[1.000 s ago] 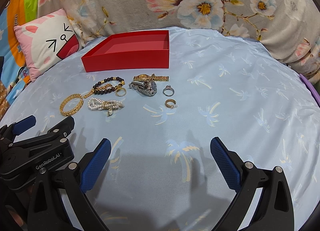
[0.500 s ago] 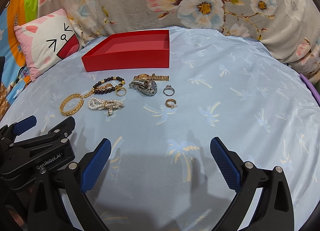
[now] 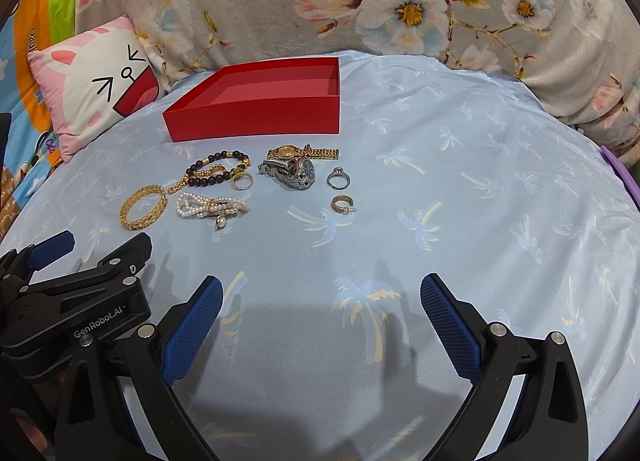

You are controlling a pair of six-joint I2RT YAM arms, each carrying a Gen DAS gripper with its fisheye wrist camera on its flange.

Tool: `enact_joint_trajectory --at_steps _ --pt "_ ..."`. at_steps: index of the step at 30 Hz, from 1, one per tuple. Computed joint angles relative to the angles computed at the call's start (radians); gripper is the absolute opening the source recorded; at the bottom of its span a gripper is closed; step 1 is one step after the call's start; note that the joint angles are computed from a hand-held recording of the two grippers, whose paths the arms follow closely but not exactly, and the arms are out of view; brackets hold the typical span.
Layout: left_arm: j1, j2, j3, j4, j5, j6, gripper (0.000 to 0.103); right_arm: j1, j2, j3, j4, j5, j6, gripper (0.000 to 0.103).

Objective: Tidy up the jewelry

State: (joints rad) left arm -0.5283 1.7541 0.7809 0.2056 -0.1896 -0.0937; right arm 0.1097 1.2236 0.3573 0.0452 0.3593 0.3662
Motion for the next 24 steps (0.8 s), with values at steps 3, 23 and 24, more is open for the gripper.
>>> enact_joint_trajectory --at_steps 3,23,24 --pt "0.014 -0.009 -0.007 0.002 0.031 -0.001 0.095 -0.003 0.007 0.002 0.004 -0.015 -0.005 0.098" --pt "0.184 -0.008 0.076 -0.107 0.158 0.071 0.096 -0.043 0.223 0.238 -0.049 -0.209 -0.154 0.078" --pt "0.184 -0.006 0.081 -0.11 0.166 0.072 0.096 -0.038 0.247 0.255 -0.045 -0.208 -0.164 0.078"
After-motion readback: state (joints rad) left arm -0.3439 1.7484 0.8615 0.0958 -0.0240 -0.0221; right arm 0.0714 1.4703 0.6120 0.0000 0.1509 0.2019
